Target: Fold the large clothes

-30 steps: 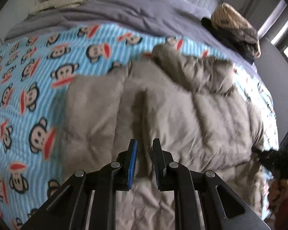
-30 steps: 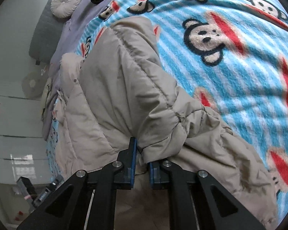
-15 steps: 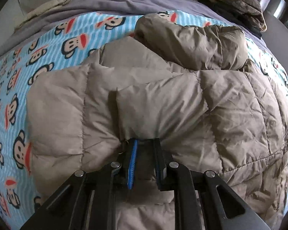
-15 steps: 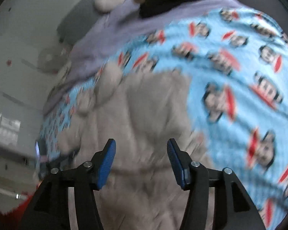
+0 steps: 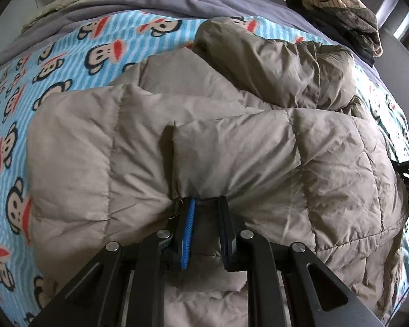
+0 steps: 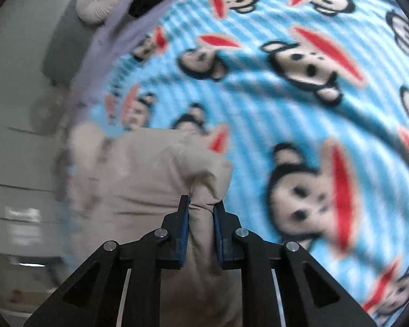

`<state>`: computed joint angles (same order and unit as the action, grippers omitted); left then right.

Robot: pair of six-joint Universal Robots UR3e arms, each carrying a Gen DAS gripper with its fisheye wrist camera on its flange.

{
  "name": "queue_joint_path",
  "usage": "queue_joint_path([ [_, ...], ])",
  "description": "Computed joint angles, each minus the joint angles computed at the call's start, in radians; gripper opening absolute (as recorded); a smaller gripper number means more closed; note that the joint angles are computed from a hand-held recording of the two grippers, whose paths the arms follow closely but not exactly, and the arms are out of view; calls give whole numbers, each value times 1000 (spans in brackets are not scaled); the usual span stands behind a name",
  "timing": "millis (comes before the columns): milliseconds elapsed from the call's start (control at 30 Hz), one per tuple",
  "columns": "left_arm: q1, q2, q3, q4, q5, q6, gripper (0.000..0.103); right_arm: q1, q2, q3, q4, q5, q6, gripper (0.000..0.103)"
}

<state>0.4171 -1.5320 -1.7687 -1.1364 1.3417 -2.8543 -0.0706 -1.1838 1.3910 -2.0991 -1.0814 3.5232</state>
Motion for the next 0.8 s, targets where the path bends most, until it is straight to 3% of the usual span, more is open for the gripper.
queue_joint_path([
  [167,13,48,46,-85,0,-3,19,-4,-69,60,-15,-47,46,19],
  [300,125,175,47,-233,-97,89,18,52,-211,64,45,-167,-32,19],
  [367,136,200,40,-262,-102,119,18,77,-285,88,74,-185,-81,19],
  [500,79,215,-63,-172,-5,99,18,129,-363,159,99,-203,-148,19],
  [600,95,209,-132,-105,-25,94,19,154,-341,225,71,-233,-137,19],
  [800,86,223,-91,-149,12,78,19,168,-319,218,66,-257,-118,18],
])
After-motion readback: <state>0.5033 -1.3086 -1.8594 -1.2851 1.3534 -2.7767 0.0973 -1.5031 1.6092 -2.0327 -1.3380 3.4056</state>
